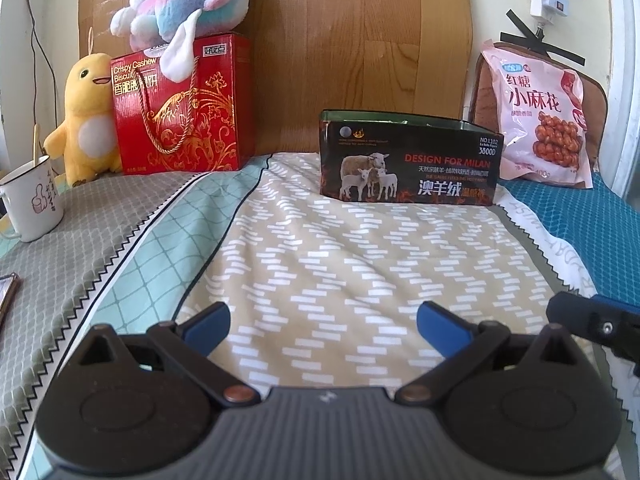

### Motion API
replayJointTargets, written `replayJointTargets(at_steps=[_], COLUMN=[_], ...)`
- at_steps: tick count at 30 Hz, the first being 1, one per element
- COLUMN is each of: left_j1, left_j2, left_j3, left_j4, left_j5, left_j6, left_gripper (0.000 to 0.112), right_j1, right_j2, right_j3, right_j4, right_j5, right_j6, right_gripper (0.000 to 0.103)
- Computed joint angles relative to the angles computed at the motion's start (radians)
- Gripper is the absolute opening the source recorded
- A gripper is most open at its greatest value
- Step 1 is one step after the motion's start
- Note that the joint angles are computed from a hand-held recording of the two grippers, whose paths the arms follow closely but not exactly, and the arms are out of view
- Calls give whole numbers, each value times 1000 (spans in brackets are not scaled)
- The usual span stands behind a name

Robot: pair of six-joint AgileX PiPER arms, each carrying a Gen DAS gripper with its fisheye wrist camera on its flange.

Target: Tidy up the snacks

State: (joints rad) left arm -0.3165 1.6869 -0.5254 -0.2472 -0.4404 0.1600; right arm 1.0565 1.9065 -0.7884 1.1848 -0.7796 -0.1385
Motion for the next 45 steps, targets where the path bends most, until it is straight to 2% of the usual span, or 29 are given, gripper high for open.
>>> replayJointTargets(at_steps=[7, 10, 13, 15, 26, 31, 35, 40, 45], left_j1=[-4, 28, 29, 35, 38, -24, -47, -55, -49], left_j2=[-8, -31, -42, -45, -44, -30, -28, -37, -43], left_j3=[19, 81, 145, 154, 118, 140, 137, 116, 93], left_j4=[14, 168, 171, 188, 163, 12, -54, -104, -92], left_j5=[-33, -134, -255, -275, -190, -281, -293, -248, -192], left_j6=[-12, -139, -146, -160, -142, -36, 14, 65, 86], left_gripper=[103, 103, 103, 103, 103, 103, 103, 103, 103], right_j1=[0, 0, 0, 1, 0, 0, 1, 2, 2], right_j2=[0, 0, 0, 0, 3, 2, 2, 2, 3], right_j3=[0, 1, 0, -3, -9, -7, -7, -8, -8], right_j4=[-1, -1, 0, 3, 4, 2, 4, 5, 6], right_j5=[0, 0, 0, 1, 4, 3, 2, 2, 2], right_j6=[0, 1, 0, -8, -10, -8, -9, -10, -10], right_gripper=[85, 85, 85, 85, 85, 85, 85, 85, 85])
